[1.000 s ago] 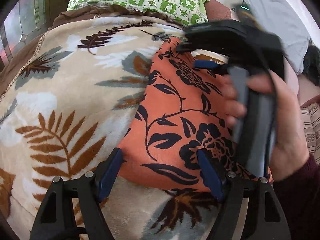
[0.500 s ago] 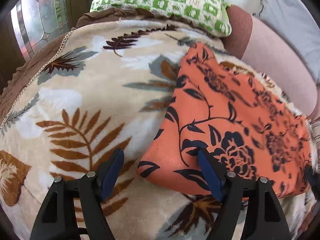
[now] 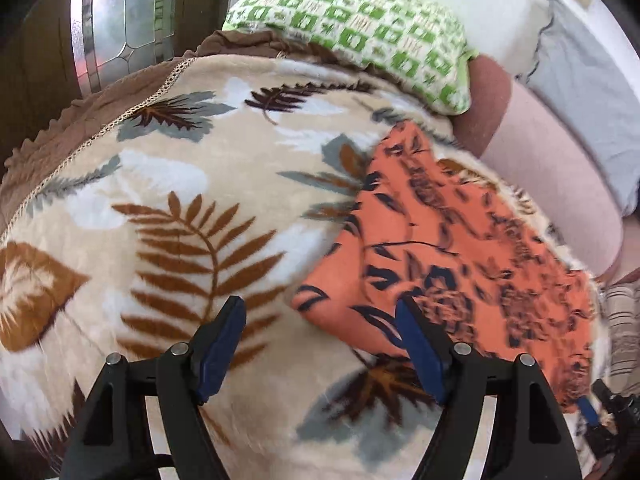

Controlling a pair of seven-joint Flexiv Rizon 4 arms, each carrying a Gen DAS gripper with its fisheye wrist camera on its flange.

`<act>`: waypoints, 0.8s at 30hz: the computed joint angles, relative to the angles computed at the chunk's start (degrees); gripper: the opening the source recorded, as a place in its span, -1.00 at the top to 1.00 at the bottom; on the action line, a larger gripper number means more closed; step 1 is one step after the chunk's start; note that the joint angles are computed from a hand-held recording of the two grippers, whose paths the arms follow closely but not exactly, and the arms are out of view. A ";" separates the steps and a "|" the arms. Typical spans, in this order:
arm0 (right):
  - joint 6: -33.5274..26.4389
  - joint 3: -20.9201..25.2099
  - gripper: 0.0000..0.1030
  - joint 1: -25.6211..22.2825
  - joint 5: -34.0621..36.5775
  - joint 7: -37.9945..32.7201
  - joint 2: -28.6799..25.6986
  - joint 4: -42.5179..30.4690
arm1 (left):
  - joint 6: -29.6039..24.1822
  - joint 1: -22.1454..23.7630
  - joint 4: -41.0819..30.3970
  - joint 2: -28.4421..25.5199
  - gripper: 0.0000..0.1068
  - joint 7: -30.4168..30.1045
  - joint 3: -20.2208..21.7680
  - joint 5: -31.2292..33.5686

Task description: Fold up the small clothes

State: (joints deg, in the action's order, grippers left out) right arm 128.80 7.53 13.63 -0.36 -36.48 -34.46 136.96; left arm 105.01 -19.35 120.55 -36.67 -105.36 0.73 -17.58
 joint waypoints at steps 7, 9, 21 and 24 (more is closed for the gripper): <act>3.08 1.55 0.02 4.45 1.63 -2.09 1.92 4.65 | 7.10 13.87 4.81 -1.88 -0.45 -6.27 -16.65 9.62; 4.60 1.53 0.02 5.29 2.57 -2.86 1.33 5.50 | 8.47 15.51 3.97 -3.09 -0.45 -6.61 -18.49 12.56; 19.37 5.29 -0.22 -9.70 -11.37 15.38 -11.27 2.56 | 9.43 30.03 -3.16 -15.12 -0.47 -10.35 -33.41 24.92; 18.56 4.48 -0.22 -11.11 -10.89 19.99 -12.43 2.39 | 8.34 33.86 -4.93 -19.14 -0.44 -11.15 -37.73 26.50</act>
